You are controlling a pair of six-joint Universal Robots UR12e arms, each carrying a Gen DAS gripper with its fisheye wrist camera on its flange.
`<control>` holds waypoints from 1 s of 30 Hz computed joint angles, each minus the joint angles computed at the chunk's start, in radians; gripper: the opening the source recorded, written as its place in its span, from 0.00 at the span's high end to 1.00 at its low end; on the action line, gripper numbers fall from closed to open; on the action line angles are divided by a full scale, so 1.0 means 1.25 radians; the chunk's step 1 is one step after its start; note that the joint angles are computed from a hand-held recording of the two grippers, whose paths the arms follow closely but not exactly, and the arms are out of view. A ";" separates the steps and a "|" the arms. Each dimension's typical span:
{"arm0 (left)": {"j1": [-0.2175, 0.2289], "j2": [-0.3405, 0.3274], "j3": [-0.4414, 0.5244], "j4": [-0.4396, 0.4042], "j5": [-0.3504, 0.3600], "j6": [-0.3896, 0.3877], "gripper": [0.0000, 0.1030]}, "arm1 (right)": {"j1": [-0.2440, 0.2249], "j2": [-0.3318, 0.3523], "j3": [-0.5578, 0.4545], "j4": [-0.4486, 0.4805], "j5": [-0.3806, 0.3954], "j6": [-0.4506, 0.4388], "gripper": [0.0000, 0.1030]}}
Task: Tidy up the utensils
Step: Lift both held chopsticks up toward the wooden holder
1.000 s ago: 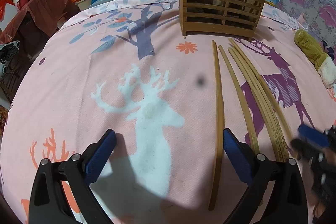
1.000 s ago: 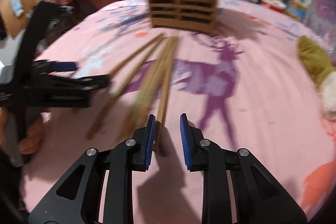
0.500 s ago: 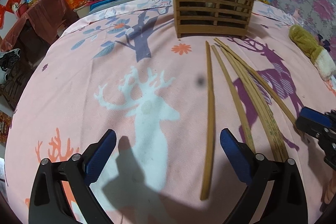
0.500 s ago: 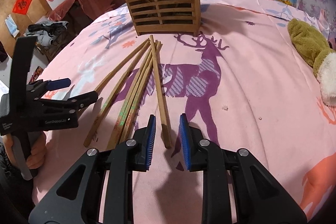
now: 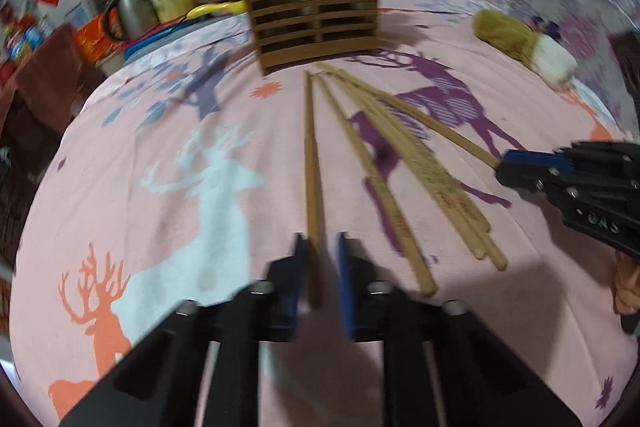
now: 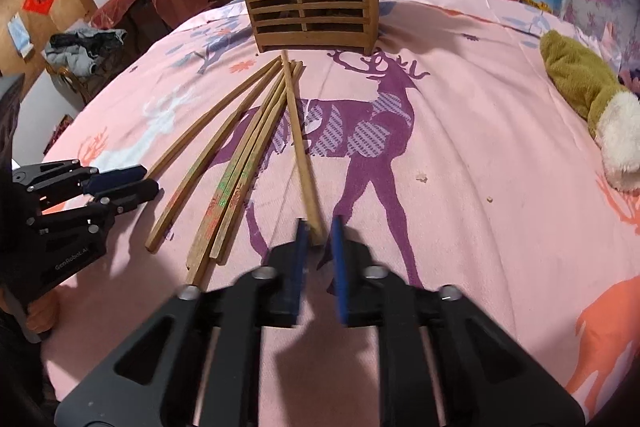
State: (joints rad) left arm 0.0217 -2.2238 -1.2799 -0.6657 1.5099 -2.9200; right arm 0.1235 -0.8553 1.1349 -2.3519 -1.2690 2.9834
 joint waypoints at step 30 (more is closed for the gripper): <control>0.021 0.018 0.063 0.128 -0.046 -0.108 0.95 | -0.017 -0.027 0.013 -0.295 0.048 0.121 0.94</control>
